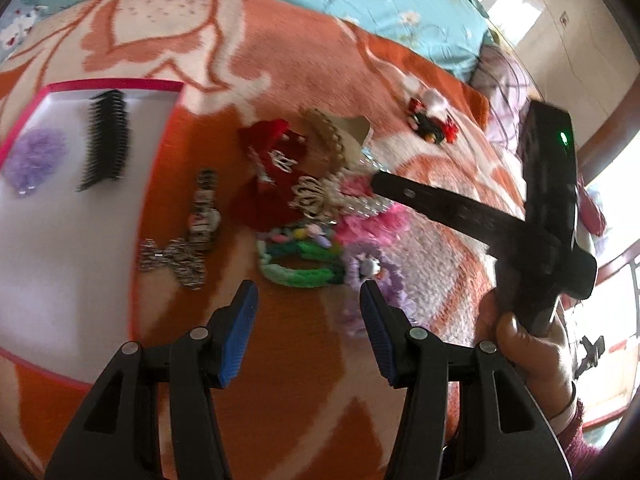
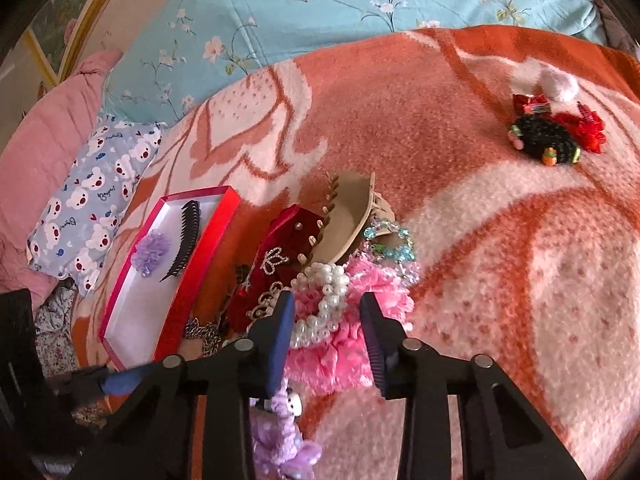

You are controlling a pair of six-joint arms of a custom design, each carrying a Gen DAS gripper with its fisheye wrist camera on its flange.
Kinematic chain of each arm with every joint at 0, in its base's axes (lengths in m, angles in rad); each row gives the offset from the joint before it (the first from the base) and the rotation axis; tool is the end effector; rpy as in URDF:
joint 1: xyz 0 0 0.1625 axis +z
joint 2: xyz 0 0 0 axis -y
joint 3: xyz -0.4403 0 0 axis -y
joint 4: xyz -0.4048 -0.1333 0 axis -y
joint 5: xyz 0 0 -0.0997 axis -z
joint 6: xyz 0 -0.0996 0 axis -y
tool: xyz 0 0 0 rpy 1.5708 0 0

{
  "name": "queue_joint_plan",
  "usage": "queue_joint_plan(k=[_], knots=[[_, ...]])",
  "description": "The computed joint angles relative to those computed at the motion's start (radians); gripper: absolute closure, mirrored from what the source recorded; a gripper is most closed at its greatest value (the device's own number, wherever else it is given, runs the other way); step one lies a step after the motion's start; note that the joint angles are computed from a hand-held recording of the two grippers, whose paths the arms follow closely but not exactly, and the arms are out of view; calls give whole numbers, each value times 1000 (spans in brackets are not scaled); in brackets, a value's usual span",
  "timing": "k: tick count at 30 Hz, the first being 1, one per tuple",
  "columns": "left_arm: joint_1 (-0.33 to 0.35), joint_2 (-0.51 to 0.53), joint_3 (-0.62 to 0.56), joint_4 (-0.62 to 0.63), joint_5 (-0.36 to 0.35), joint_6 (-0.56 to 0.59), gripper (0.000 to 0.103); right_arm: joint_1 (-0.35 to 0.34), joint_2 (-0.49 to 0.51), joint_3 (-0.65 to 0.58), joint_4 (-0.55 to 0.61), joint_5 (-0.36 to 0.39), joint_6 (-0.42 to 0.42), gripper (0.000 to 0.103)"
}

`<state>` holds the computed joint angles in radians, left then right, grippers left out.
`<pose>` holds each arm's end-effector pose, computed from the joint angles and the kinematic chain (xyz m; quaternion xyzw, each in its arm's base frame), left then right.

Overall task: Organize jewelry
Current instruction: 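Grasp the purple scrunchie with the left tool while the right tool grasps the pearl bracelet, then carry the scrunchie and pearl bracelet into the white box and release both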

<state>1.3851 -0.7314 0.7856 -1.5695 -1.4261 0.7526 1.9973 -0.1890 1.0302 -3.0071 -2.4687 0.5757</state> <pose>-0.0074 -0.8390 0.3307 0.4526 0.8884 0.0468 0.0616 0.3895 -0.7233 -0.0520 -0.1911 -0.8494 0.4310 0.2370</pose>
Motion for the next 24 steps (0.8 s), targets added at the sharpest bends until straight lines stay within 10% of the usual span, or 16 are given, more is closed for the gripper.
queue_joint_plan(k=[9,13,24], knots=[[-12,-4,82,-6,20,4,53,-13,-17,44,-67,37,-8,89],[-10,-7,83,25,2,29,89,-3,-24,64,-110,32,-29,90],[0,-48,63,2,-70,86,98,52,-19,31,-186,-13,-109,90]])
